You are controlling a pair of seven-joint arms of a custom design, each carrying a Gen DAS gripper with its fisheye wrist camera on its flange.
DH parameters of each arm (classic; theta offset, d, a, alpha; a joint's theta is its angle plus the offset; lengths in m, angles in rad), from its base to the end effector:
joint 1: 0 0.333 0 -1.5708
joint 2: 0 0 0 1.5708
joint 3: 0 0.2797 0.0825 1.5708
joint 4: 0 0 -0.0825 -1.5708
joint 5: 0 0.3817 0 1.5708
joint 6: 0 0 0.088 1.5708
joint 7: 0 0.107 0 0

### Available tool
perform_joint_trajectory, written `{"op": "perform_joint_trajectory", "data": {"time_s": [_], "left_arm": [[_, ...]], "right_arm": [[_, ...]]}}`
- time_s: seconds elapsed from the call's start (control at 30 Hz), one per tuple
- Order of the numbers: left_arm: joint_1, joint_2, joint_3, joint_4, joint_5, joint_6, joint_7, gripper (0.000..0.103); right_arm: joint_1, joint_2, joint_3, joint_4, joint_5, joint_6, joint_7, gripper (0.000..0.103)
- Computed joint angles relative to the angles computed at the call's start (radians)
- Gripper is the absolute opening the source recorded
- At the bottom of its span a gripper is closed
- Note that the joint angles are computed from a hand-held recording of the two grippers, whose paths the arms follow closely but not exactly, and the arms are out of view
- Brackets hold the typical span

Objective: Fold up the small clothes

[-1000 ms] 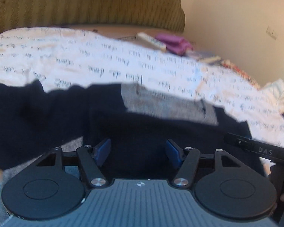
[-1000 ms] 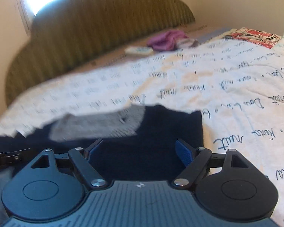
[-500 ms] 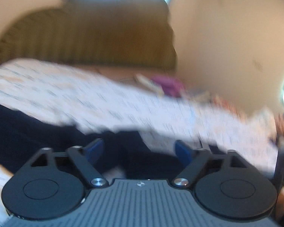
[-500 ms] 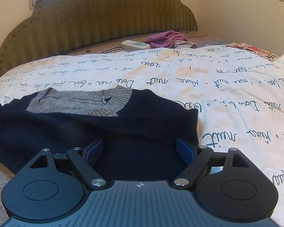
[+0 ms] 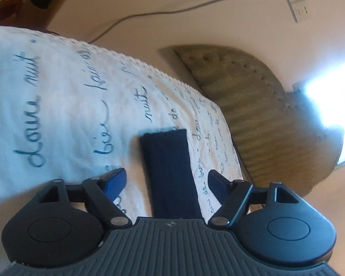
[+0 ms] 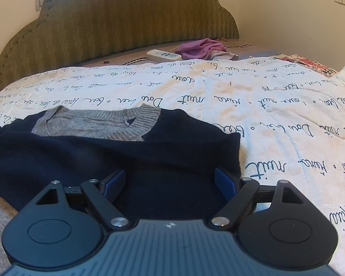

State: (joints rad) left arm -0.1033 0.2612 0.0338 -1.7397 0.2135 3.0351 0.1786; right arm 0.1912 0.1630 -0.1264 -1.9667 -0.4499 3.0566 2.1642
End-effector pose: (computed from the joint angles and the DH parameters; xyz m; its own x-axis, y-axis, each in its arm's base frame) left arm 0.6665 -0.0649 0.5170 0.4494 -0.4206 0.7881 -0.2406 -0.9066 -0.3466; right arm 0.6244 0.0785 0.4627 -0.0490 -0.9960 -0.0744 -0.5892 0.0890 -0.8030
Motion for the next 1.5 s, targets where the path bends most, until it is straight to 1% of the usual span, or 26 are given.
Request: {"op": "perform_joint_trajectory", "data": {"time_s": [0.03, 0.07, 0.13, 0.2, 0.23, 0.27, 0.33, 0.37, 0.43, 0.5, 0.57, 0.63, 0.73, 0.8, 0.87, 0.9, 0.93, 1.0, 1.03, 1.07, 1.13, 1.23, 1.3, 1.37, 1.4, 1.5], "left_arm": [[0.03, 0.014, -0.036, 0.011, -0.033, 0.013, 0.048, 0.069], [0.042, 0.036, -0.054, 0.04, -0.054, 0.01, 0.081, 0.065], [0.036, 0.074, -0.043, 0.093, -0.058, -0.026, 0.11, 0.059], [0.019, 0.127, -0.022, 0.177, -0.042, -0.095, 0.127, 0.051], [0.013, 0.133, -0.01, 0.186, -0.024, -0.121, 0.137, 0.042], [0.0, 0.144, 0.004, 0.21, -0.003, -0.15, 0.132, 0.029], [-0.018, 0.159, 0.022, 0.248, 0.041, -0.214, 0.12, 0.01], [-0.031, 0.158, 0.033, 0.255, 0.072, -0.238, 0.106, 0.005], [-0.077, 0.154, 0.07, 0.277, 0.181, -0.287, 0.058, 0.004], [-0.116, 0.154, 0.082, 0.313, 0.299, -0.337, 0.039, 0.004], [-0.138, 0.159, 0.066, 0.35, 0.384, -0.341, 0.048, 0.004], [-0.156, 0.163, 0.032, 0.377, 0.435, -0.311, 0.07, 0.004], [-0.176, 0.184, -0.053, 0.412, 0.405, -0.246, 0.179, 0.004], [-0.201, 0.203, -0.107, 0.425, 0.362, -0.201, 0.285, 0.004], [-0.219, 0.242, -0.183, 0.447, 0.29, -0.173, 0.415, 0.004], [-0.225, 0.27, -0.23, 0.463, 0.247, -0.174, 0.488, 0.004], [-0.235, 0.3, -0.263, 0.481, 0.215, -0.179, 0.546, 0.004], [-0.275, 0.361, -0.286, 0.532, 0.173, -0.231, 0.606, 0.004], [-0.309, 0.385, -0.265, 0.554, 0.173, -0.264, 0.601, 0.004], [-0.349, 0.393, -0.226, 0.553, 0.185, -0.275, 0.569, 0.004], [-0.424, 0.378, -0.12, 0.511, 0.251, -0.216, 0.494, 0.005], [-0.431, 0.366, -0.102, 0.482, 0.228, -0.189, 0.5, 0.005], [-0.46, 0.352, -0.061, 0.45, 0.258, -0.156, 0.478, 0.006], [-0.476, 0.348, -0.043, 0.45, 0.272, -0.159, 0.463, 0.006], [-0.476, 0.353, -0.043, 0.459, 0.27, -0.162, 0.459, 0.006], [-0.471, 0.344, -0.047, 0.448, 0.266, -0.155, 0.449, 0.008]], "right_arm": [[0.001, 0.0, -0.001, 0.001, -0.002, -0.001, 0.002, 0.084], [0.001, 0.001, -0.002, 0.001, -0.003, -0.001, 0.002, 0.084], [0.0, 0.001, 0.0, 0.001, 0.0, 0.0, 0.0, 0.084], [0.0, 0.0, 0.0, 0.0, 0.001, 0.0, 0.0, 0.084], [-0.001, 0.001, 0.001, 0.0, 0.003, 0.001, -0.001, 0.084], [-0.001, 0.001, 0.002, 0.0, 0.006, 0.002, -0.003, 0.084], [-0.005, 0.002, 0.006, 0.0, 0.017, 0.004, -0.011, 0.084], [-0.006, 0.002, 0.007, 0.0, 0.023, 0.005, -0.015, 0.084], [-0.007, 0.002, 0.009, -0.001, 0.033, 0.007, -0.023, 0.084], [-0.005, 0.002, 0.006, -0.001, 0.034, 0.007, -0.024, 0.084], [-0.005, 0.002, 0.006, -0.002, 0.038, 0.007, -0.027, 0.084], [-0.007, 0.001, 0.009, -0.005, 0.048, 0.011, -0.034, 0.084], [-0.011, -0.001, 0.013, -0.009, 0.065, 0.017, -0.045, 0.084], [-0.013, -0.001, 0.016, -0.011, 0.079, 0.02, -0.054, 0.085], [-0.014, -0.003, 0.017, -0.014, 0.09, 0.024, -0.062, 0.085], [-0.015, -0.003, 0.019, -0.016, 0.098, 0.027, -0.067, 0.085], [-0.014, -0.003, 0.018, -0.016, 0.101, 0.028, -0.068, 0.085], [-0.011, -0.005, 0.014, -0.018, 0.102, 0.028, -0.069, 0.085], [-0.012, -0.005, 0.015, -0.018, 0.105, 0.028, -0.071, 0.085], [-0.011, -0.005, 0.014, -0.018, 0.105, 0.028, -0.072, 0.085], [-0.011, -0.005, 0.015, -0.019, 0.11, 0.029, -0.076, 0.085], [-0.015, -0.006, 0.02, -0.021, 0.125, 0.031, -0.087, 0.085], [-0.013, -0.006, 0.018, -0.02, 0.127, 0.03, -0.089, 0.085], [-0.002, -0.006, 0.008, -0.015, 0.108, 0.017, -0.078, 0.085], [0.009, -0.006, -0.002, -0.005, 0.082, -0.003, -0.064, 0.085], [0.046, -0.025, -0.016, 0.054, -0.026, -0.145, 0.051, 0.086]]}}
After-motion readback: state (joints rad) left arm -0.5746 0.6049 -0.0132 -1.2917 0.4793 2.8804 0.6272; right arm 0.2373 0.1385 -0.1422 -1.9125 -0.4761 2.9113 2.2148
